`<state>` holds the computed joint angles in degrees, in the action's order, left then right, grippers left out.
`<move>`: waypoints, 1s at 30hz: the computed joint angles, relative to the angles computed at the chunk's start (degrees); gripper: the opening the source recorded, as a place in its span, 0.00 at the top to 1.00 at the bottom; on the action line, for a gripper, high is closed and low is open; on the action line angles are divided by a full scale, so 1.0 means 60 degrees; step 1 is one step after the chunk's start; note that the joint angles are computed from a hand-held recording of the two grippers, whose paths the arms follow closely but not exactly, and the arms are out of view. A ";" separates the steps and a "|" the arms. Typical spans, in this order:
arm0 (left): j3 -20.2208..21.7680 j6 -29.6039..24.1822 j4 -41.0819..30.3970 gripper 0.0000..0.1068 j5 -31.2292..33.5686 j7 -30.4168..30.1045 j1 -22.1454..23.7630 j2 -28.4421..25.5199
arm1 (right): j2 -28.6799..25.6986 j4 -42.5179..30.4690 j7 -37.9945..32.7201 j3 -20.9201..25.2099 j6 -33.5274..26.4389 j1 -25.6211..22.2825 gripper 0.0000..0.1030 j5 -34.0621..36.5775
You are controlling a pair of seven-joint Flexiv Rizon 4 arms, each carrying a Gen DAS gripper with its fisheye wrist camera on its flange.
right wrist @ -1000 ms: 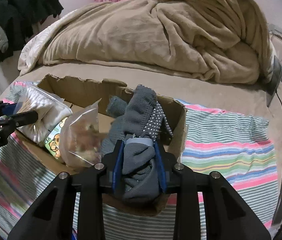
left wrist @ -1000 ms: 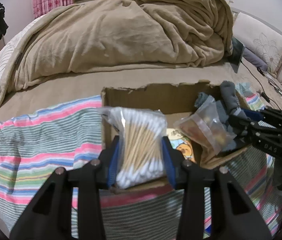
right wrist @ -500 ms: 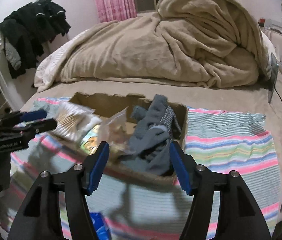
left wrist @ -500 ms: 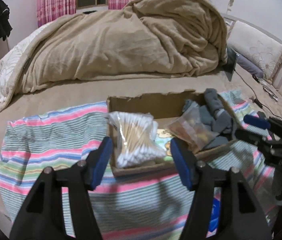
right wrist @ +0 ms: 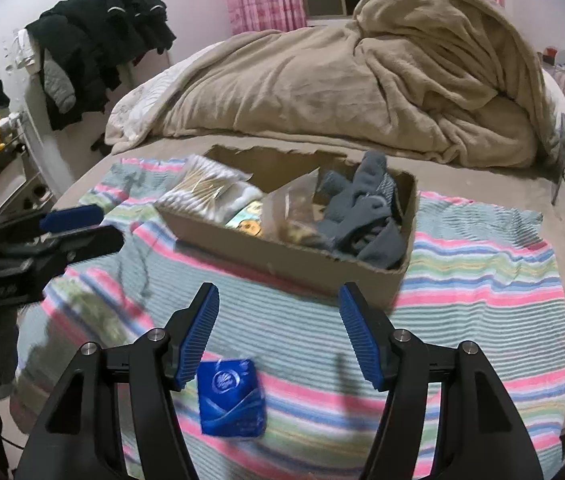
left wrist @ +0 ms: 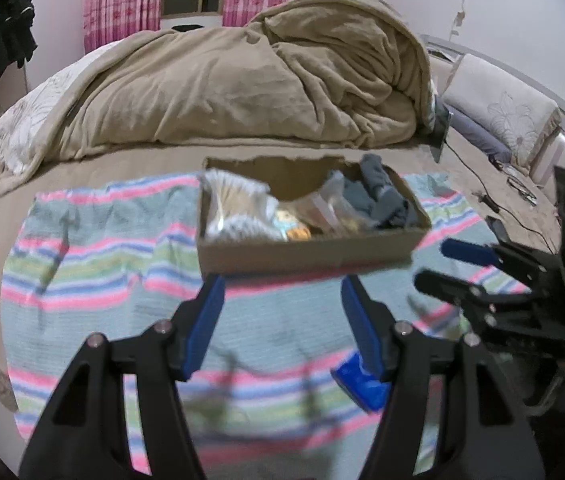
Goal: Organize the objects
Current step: 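Grasp the blue Vinda tissue pack with the right gripper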
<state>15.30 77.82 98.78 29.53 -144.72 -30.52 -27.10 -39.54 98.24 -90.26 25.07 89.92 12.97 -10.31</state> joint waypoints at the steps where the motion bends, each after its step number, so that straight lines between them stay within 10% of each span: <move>1: 0.0118 -0.0035 0.0071 0.35 0.0106 -0.0208 -0.0177 0.0044 | 0.0014 0.0048 -0.0021 0.0039 -0.0009 -0.0015 0.36 0.0006; 30: -0.0235 -0.0716 0.0979 0.31 0.1523 -0.2513 -0.0587 0.0026 | -0.0283 0.0666 -0.0077 -0.0380 -0.0894 0.0818 0.26 0.0093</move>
